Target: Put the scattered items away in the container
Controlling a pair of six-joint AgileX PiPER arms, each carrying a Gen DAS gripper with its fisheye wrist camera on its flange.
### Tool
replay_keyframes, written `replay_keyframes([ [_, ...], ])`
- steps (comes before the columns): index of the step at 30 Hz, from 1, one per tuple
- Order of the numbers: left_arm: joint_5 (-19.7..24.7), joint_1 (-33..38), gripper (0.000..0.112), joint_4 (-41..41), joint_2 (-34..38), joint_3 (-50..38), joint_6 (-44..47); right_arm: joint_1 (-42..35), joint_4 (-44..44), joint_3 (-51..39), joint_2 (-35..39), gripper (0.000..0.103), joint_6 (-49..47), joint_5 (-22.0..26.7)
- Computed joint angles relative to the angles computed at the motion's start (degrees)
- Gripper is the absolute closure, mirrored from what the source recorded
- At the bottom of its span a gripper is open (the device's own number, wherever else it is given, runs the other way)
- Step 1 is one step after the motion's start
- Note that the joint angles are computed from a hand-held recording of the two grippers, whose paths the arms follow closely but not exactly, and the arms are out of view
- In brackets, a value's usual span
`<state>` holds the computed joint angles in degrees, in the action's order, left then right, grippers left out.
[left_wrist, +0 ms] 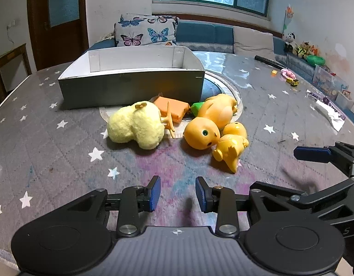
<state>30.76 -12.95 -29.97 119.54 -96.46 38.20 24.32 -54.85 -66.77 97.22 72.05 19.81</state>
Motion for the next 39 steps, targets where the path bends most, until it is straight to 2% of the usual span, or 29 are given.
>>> replay_keyframes([
  [3,-0.80,-0.31,0.076,0.45,-0.39,0.70,-0.13,0.68,-0.51,0.51,-0.62,0.000,0.87,0.51],
  [6,-0.79,0.01,0.076,-0.96,-1.03,1.83,1.27,1.61,6.09,-0.80,0.27,0.000,-5.32,1.72],
  [7,0.86,0.07,0.076,0.59,-0.49,0.14,-0.18,0.95,9.08,-1.22,0.51,0.000,-7.70,1.33],
  [12,1.44,-0.65,0.076,5.15,-0.41,-0.25,-4.04,0.96,14.24,-2.42,0.81,0.000,-12.31,2.72],
  [21,2.21,-1.14,0.076,9.08,-0.82,-0.08,-7.34,1.91,14.62,-2.32,0.51,0.000,-11.70,3.92],
  [39,3.60,-1.18,0.076,10.86,-0.44,-0.96,-9.12,2.47,14.96,-2.71,0.65,0.000,-11.35,5.14],
])
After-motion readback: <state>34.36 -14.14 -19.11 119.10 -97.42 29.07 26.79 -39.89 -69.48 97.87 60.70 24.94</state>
